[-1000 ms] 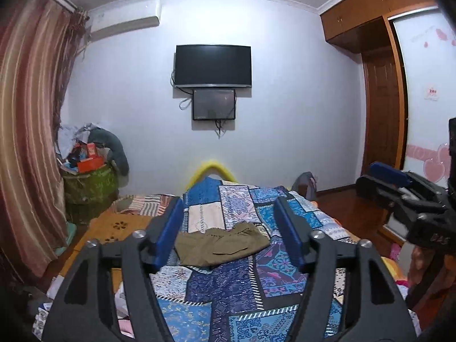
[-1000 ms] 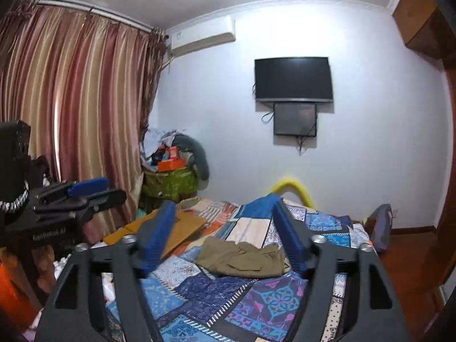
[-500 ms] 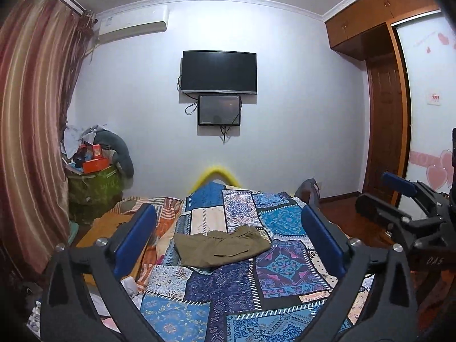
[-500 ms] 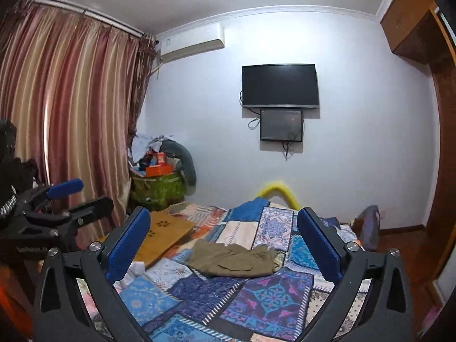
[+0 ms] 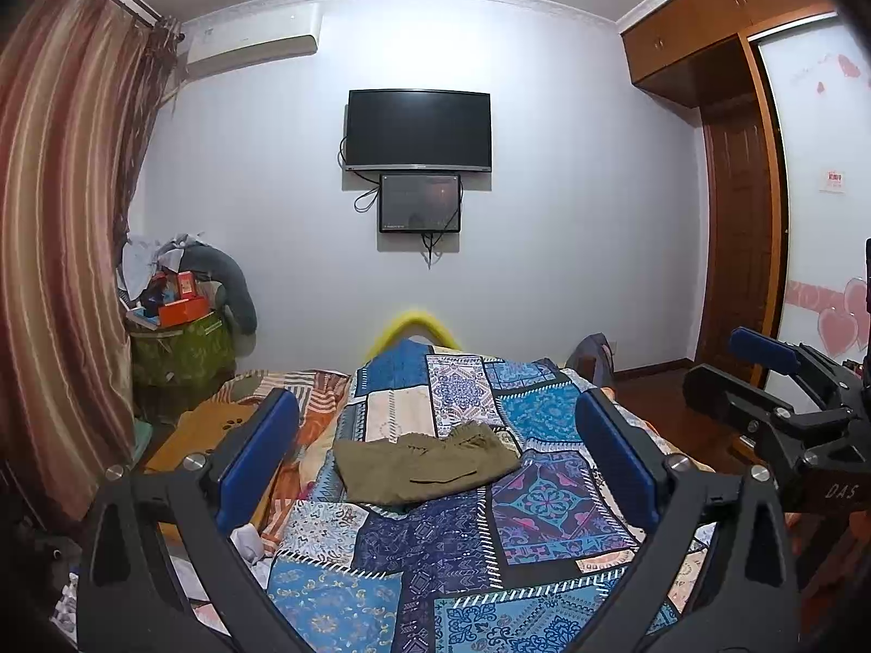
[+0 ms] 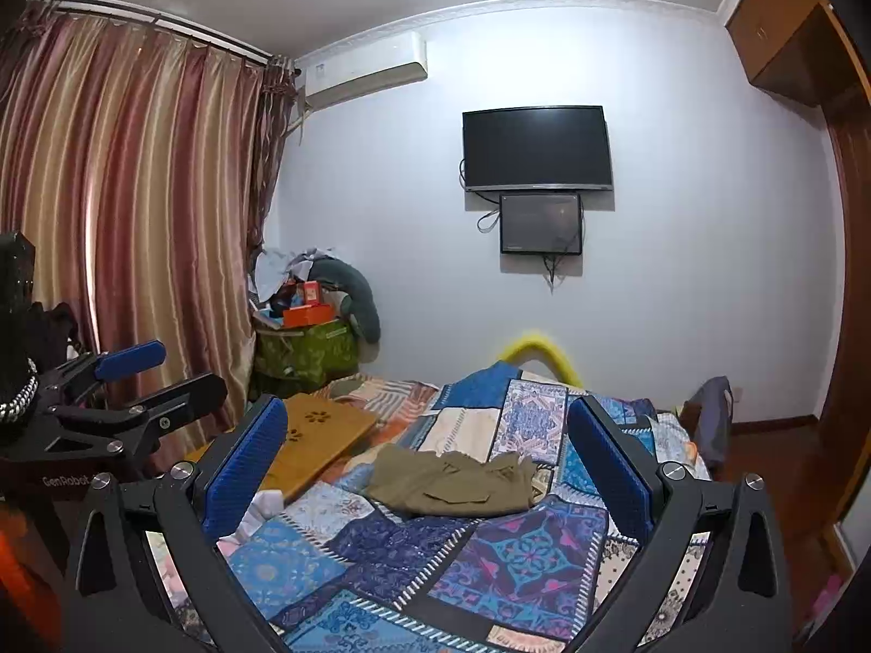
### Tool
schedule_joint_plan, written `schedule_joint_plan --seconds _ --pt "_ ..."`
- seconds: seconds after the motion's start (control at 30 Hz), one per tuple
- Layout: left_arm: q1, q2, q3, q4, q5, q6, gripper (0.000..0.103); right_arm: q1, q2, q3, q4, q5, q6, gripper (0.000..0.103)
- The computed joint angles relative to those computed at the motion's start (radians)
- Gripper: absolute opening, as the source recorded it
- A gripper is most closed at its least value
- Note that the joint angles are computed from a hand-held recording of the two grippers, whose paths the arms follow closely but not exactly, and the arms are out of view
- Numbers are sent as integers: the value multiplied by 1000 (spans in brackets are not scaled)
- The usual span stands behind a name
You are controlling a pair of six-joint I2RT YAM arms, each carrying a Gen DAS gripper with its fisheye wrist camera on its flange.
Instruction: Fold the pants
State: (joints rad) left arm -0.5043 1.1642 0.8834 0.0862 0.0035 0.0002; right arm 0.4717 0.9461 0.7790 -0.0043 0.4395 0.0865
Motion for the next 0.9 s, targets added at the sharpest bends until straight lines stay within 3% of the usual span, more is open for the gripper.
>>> schedule_joint_plan --seconds 0.9 --pt "5 14 5 5 35 -1 103 7 -19 5 -45 22 35 103"
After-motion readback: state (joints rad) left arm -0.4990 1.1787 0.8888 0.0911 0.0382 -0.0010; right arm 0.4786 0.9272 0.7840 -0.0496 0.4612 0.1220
